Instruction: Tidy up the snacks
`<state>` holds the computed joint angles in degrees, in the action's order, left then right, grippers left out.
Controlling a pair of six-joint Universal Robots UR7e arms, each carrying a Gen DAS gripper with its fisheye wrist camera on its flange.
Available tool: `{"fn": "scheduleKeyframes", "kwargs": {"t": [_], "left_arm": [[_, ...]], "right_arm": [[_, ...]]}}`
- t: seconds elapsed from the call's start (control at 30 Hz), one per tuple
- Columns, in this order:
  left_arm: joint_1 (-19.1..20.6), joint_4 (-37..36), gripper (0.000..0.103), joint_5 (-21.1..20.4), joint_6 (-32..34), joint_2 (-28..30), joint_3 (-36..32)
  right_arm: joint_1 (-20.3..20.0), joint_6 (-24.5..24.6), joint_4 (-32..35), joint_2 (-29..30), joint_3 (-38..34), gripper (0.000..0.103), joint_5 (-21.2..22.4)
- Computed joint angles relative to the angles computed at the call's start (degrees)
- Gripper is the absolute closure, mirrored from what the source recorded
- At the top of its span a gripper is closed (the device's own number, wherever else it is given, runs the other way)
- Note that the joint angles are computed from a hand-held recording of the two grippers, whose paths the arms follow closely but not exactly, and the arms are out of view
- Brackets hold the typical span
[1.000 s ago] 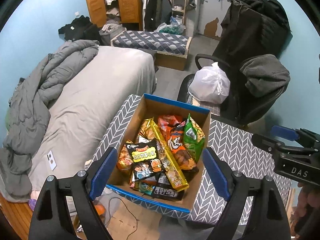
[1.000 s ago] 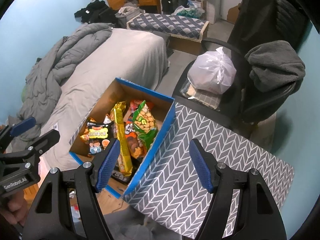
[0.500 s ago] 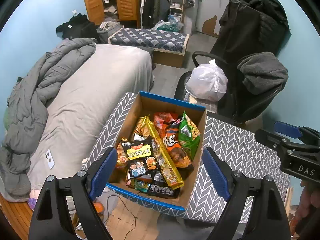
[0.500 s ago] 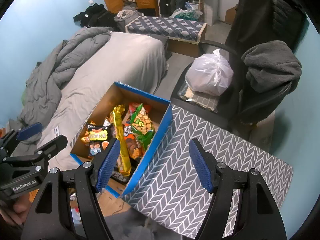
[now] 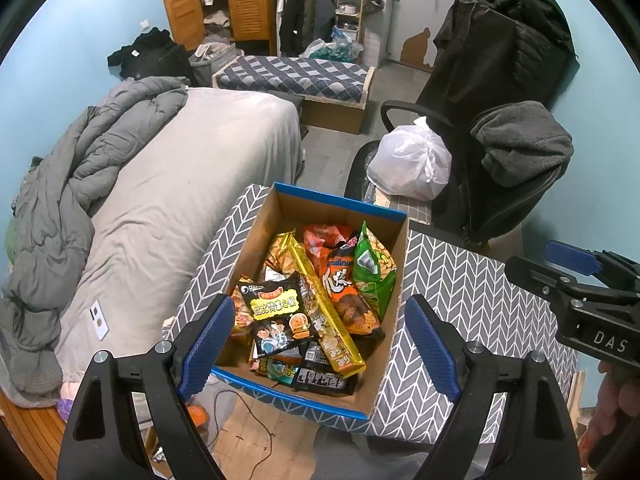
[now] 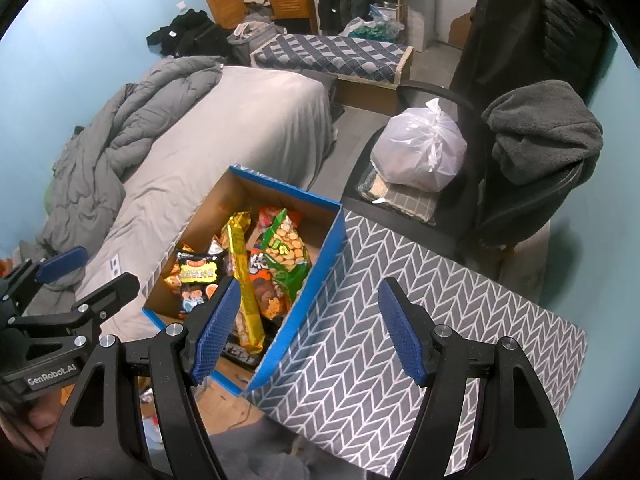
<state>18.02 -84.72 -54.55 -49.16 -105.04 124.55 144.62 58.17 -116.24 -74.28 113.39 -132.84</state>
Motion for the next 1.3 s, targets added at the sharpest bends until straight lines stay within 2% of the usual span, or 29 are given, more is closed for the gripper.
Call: {"fn": "scheduleKeyframes", "kwargs": {"t": [0.43,1.3], "left_arm": [[0.6,-0.3,0.015,-0.1,0.6,0.1,-0.2],[1.2,3.6,0.015,-0.9,-2.2,1.3,-1.0]], "right_arm": [[0.0,0.0,0.0,0.2,-0.3,0.032,0.0],[0.4,-0.3,0.4,1.6,-1.8,0.032,0.2]]}}
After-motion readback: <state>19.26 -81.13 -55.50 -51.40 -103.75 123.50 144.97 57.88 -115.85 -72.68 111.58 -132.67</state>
